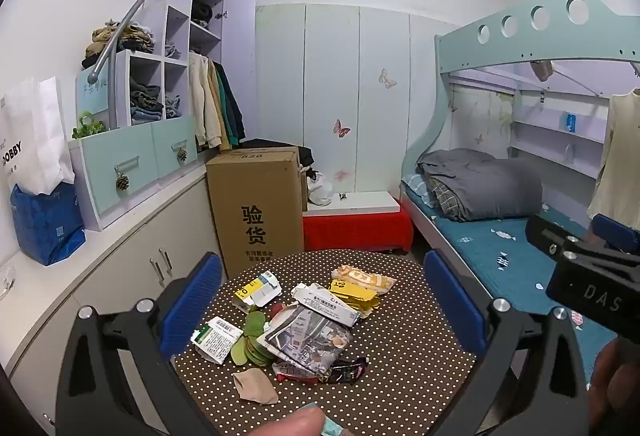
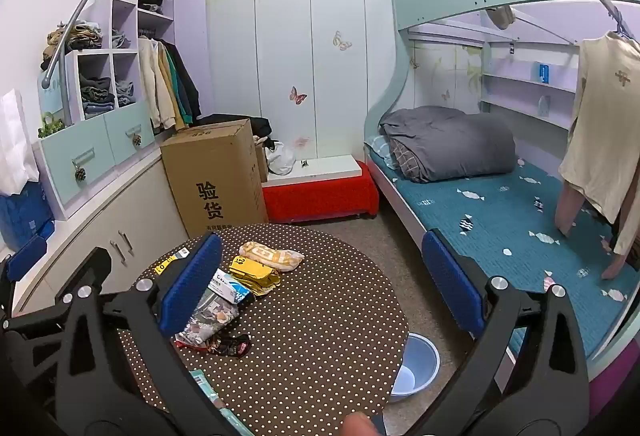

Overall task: Collect trash
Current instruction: 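Move both tools toward the cluttered polka-dot table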

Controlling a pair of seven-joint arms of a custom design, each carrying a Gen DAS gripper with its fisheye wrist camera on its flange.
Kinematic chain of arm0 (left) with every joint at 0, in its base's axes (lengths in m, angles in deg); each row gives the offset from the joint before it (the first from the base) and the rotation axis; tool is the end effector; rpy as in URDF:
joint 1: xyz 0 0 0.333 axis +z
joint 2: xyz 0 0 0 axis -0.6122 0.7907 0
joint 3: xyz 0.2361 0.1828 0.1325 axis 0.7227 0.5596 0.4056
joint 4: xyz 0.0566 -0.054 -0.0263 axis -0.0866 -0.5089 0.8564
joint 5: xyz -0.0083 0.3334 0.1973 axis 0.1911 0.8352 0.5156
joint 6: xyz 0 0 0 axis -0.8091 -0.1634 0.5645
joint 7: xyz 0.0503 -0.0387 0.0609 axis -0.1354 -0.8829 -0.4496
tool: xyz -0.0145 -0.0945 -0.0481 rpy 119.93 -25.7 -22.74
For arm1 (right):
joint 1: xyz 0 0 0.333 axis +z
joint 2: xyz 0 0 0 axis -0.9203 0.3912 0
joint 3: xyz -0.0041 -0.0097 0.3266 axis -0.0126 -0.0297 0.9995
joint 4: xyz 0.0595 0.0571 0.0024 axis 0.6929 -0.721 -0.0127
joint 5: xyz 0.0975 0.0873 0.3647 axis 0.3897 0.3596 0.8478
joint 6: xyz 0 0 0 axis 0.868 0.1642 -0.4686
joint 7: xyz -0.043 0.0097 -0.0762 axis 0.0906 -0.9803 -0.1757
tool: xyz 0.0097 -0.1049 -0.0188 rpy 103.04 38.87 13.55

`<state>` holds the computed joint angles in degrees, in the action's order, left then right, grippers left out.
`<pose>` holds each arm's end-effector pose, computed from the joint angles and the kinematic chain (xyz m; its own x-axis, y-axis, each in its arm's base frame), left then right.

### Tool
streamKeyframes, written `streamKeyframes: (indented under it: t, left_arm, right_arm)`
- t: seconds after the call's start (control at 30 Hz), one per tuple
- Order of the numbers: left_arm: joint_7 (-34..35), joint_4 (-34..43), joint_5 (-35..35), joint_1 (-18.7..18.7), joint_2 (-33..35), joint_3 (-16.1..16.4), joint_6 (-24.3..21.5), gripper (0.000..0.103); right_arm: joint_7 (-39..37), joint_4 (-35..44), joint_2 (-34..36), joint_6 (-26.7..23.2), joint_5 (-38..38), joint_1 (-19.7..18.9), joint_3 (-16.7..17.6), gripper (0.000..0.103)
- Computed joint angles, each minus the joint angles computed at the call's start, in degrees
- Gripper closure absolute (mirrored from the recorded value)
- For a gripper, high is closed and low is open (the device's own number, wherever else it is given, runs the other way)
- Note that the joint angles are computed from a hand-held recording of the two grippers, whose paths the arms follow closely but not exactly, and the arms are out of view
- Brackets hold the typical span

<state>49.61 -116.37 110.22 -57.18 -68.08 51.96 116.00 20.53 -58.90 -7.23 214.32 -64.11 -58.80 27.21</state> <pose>0.4677 -0.3105 0.8186 0.2331 -0.9720 -0.0301 -0.3112 -0.0452 -0.9493 0.5153 0.1190 0.8357 0.1459 -0.9859 -0.0820 -0.3731 0.0219 -0.9275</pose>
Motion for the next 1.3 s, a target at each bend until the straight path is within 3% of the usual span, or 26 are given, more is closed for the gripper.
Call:
streamKeyframes:
  t: [0.8, 1.3]
  left_arm:
    - [0.9, 1.2, -0.6, -0.6, 1.1, 0.5, 0.0, 0.004]
    - [0.7, -2.0, -2.6, 0.9, -0.5, 0.5, 3.1, 0.004]
  right_arm:
    - [-0.8, 0.4, 0.5, -0.4, 1.0, 0.2, -0.4, 0.005]
    - [-0.6, 0.4, 0.6, -0.3, 0.7, 0.3, -0.2, 0.005]
